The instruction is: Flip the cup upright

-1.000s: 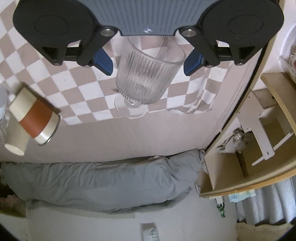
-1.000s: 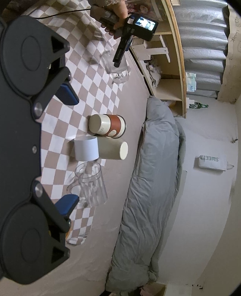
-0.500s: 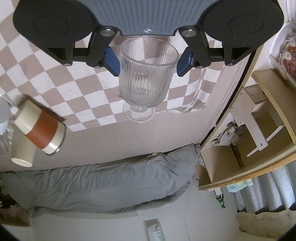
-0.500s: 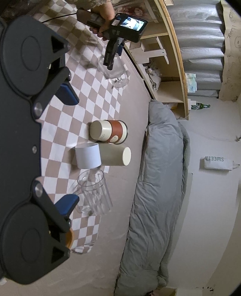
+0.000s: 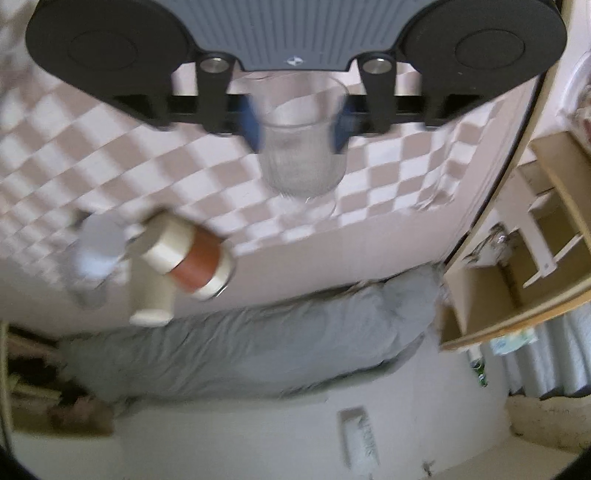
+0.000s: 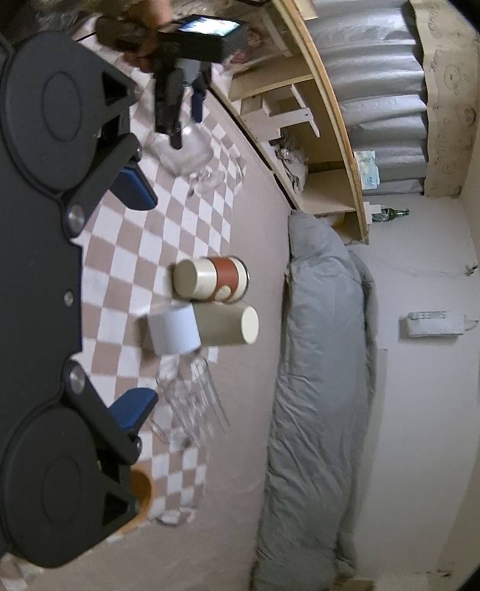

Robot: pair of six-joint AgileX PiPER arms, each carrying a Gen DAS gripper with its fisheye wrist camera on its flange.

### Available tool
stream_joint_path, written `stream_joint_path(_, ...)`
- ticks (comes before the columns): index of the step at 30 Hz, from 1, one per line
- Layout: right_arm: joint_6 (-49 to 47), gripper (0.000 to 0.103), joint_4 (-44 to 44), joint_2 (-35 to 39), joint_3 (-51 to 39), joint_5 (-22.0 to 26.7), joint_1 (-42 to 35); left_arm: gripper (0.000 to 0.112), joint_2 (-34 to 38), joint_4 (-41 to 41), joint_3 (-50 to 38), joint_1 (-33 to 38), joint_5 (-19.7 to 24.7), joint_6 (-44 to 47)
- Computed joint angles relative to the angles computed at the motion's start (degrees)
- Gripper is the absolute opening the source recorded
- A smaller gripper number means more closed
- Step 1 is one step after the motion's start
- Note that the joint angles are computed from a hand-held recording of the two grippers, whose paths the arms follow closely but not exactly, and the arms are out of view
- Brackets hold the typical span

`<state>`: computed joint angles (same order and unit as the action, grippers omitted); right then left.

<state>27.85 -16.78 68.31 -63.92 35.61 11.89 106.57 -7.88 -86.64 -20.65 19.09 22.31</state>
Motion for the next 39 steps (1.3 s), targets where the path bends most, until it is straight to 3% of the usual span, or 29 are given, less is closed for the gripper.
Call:
stream_joint_path(1, -0.4, 0.103, 1.2, 1.2, -0.8, -0.5, 0.0, 0.017, -0.3, -3.5, -0.8, 0.1, 1.8, 2.2)
stream_joint_path(3, -4.2, 0.103, 6.5, 5.3, -3.6, -1.7, -0.8, 0.019, -0.1, -6.9, -2.5, 0.1, 5.0, 3.1)
stream_joint_path(4, -6.9, 0.103, 10.1, 7.6, -5.3, -1.9, -1.4, 0.025, -0.1, -5.5, -2.2, -0.3, 4.4, 1.4)
stream_joint_path(5, -8.5, 0.103, 13.3, 10.0, -6.9, -2.1, -1.8, 0.039, 0.0, -5.8, -2.0, -0.4, 4.3, 1.6)
stream_joint_path(9, -11.2, 0.103, 24.6, 20.6, -14.1, -2.8, -3.2, 0.051, 2.1, 3.4, -1.7, -0.8, 3.4, -7.8)
stream_joint_path(11, -12.1, 0.099, 28.3, 24.9, -17.0, -3.1, -3.4, 0.068, 2.7, 1.5, -1.2, 0.0, 3.1, -6.7)
stream_joint_path(14, -15.0, 0.092, 35.3, 31.0, -21.0, -5.0, -3.9, 0.081, 2.5, -6.7, 0.5, 1.1, 2.1, -0.3)
stream_joint_path(17, -14.5, 0.083, 37.5, 36.4, -25.4, -6.0, -3.8, 0.083, 2.2, -12.6, 1.3, 0.8, 2.5, 6.0)
stream_joint_path(22, -17.1, 0.069, 42.3, 45.1, -34.9, -4.1, -4.3, 0.085, 2.9, -14.9, 1.6, -1.0, 2.0, 8.2)
stream_joint_path(28, -14.8, 0.054, 40.5, 53.9, -47.7, 3.2, -4.2, 0.085, 5.4, -9.3, -1.2, -3.8, 1.9, -0.3)
stream_joint_path(31, -12.5, 0.054, 40.7, 56.7, -51.8, 5.9, -4.4, 0.083, 6.5, -2.5, -2.6, -4.9, 2.0, -8.4)
stream_joint_path(32, -12.5, 0.054, 41.8, 57.5, -52.8, 6.8, -4.7, 0.077, 6.7, -2.3, -2.9, -4.9, 2.3, -9.2)
stream_joint_path(35, -14.1, 0.048, 47.3, 58.0, -52.2, 7.3, -5.7, 0.073, 6.5, -8.8, -3.6, -3.6, 5.2, -3.2)
stream_joint_path(39, -14.7, 0.046, 46.4, 54.0, -47.1, 6.1, -5.1, 0.073, 4.7, -19.3, -0.5, -2.0, 6.5, 11.3)
